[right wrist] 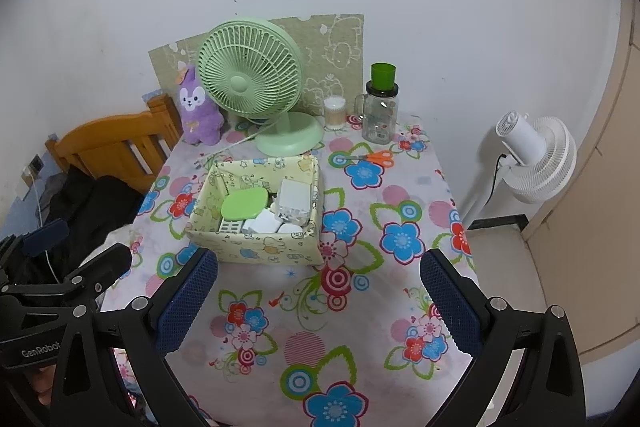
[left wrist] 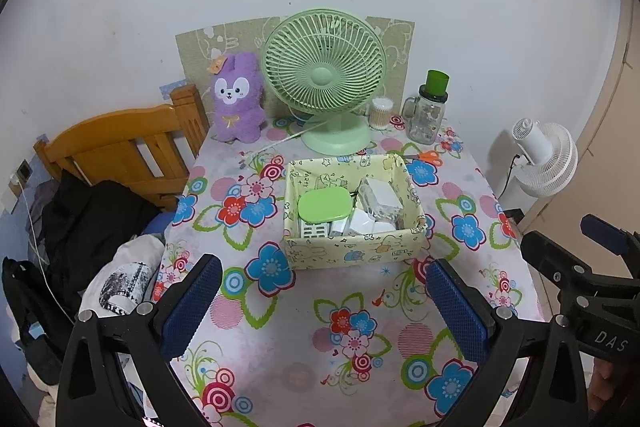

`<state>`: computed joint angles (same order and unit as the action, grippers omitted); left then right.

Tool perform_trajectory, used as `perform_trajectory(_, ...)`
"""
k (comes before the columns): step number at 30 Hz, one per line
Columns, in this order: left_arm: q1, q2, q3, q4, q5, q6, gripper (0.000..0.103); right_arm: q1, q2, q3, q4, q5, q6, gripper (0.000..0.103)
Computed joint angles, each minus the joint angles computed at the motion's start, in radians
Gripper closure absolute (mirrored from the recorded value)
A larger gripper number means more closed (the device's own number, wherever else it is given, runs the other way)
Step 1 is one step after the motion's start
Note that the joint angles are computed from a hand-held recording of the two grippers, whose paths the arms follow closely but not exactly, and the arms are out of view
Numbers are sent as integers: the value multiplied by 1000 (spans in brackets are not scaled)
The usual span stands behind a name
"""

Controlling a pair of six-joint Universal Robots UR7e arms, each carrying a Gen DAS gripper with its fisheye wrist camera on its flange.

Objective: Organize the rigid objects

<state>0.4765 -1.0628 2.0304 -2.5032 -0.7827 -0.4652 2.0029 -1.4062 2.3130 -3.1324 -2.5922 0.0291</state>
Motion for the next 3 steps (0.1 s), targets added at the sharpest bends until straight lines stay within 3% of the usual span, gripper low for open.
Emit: perform_trajectory(3,9,6,-7,-4,-12,2,0,-5,2,-7,13,-6,4,1)
